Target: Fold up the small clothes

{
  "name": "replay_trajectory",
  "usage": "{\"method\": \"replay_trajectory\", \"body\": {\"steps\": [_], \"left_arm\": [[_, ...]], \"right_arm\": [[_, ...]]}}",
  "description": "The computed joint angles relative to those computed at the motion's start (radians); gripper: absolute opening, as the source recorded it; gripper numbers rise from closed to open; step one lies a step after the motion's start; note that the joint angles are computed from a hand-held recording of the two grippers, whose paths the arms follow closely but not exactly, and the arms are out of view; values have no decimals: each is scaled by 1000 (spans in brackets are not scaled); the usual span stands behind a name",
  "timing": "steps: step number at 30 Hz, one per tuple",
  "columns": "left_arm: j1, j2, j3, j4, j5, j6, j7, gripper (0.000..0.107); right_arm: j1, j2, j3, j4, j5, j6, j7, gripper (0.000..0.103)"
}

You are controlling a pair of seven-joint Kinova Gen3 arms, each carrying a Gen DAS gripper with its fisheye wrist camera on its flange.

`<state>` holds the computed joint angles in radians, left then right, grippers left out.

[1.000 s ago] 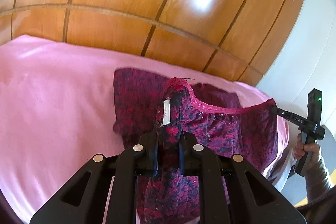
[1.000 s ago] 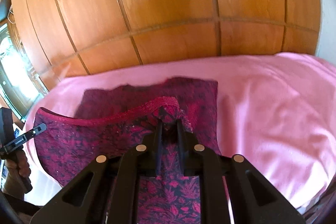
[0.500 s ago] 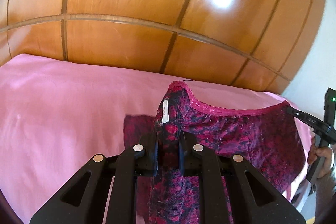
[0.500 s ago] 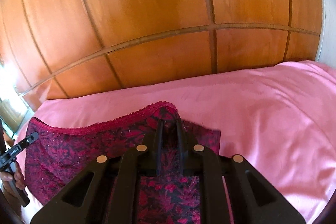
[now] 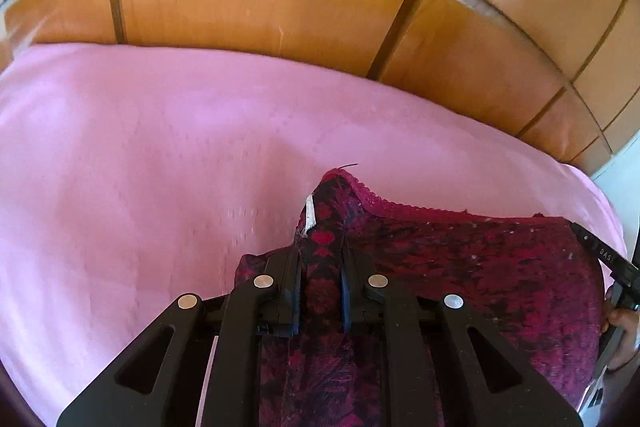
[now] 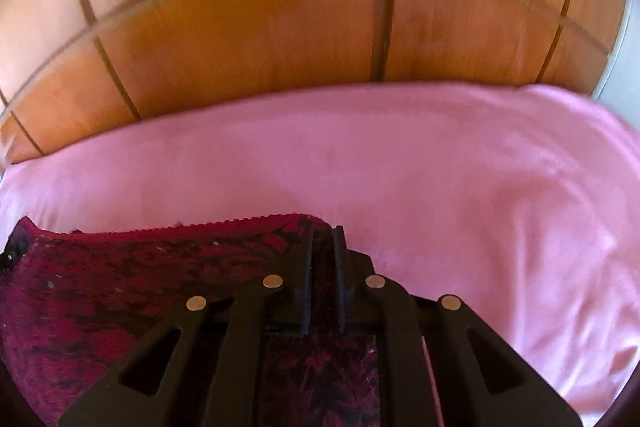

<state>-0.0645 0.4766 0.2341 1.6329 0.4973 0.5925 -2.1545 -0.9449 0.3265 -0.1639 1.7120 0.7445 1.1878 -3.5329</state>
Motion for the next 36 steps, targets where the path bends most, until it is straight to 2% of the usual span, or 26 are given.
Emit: {"method": "replay_trajectory", "body": {"steps": [2,4,6,7,8,9,12,15,18,20,23,24,26,28,29,30,31,32,34,36], "left_arm": [[29,-7,-20,-3,-34,-5,27,17],[55,-15,-55,-8,-22,10,16,20],[39,-39,-71,4,49,32,-29,26],[50,-57,-98,23,90,23,-59,36],[62,-90,-129,59,131,-2,-90,43],[57,-114,-141,87,171,-13,-131,44],[-3,-179,-124,166,264,-17,-253,44],[-142,-232,-39,255,335,14,-375,44],[-281,-265,-2,336,417,101,-497,54],[-355,-277,-15,391,472,182,-578,55],[-420,-286,-63,454,512,304,-685,55],[-435,-286,-77,466,504,344,-707,55],[-411,-303,-142,506,499,381,-766,55],[-400,-303,-175,528,496,409,-799,55],[-386,-299,-185,533,489,412,-803,51],[-367,-294,-192,525,479,410,-797,40],[-345,-297,-197,520,466,402,-792,22],[-326,-310,-207,527,470,380,-791,16],[-289,-318,-224,520,466,355,-779,16],[-250,-302,-237,509,451,326,-749,16]], "right_arm": [[12,1,-2,-5,-11,-5,29,9],[38,-3,-40,-11,-4,10,43,10],[110,-22,-123,7,38,8,13,20],[129,-51,-169,25,59,16,-22,26],[146,-71,-216,42,82,26,-62,37],[151,-86,-248,56,103,35,-103,42],[115,-165,-290,135,133,28,-225,44],[-4,-238,-281,217,119,22,-347,48],[-127,-271,-255,282,106,17,-469,48],[-220,-273,-259,302,78,36,-550,49],[-297,-247,-276,314,83,38,-672,51],[-312,-234,-289,315,91,35,-713,51],[-306,-201,-342,305,104,43,-763,50],[-332,-178,-333,296,105,38,-781,39],[-334,-170,-323,286,95,41,-767,25],[-323,-170,-319,275,83,43,-738,17],[-312,-166,-332,258,78,62,-722,16],[-317,-161,-327,231,66,98,-690,14],[-354,-156,-290,190,50,163,-625,13],[-335,-145,-285,179,15,163,-577,12]]}}
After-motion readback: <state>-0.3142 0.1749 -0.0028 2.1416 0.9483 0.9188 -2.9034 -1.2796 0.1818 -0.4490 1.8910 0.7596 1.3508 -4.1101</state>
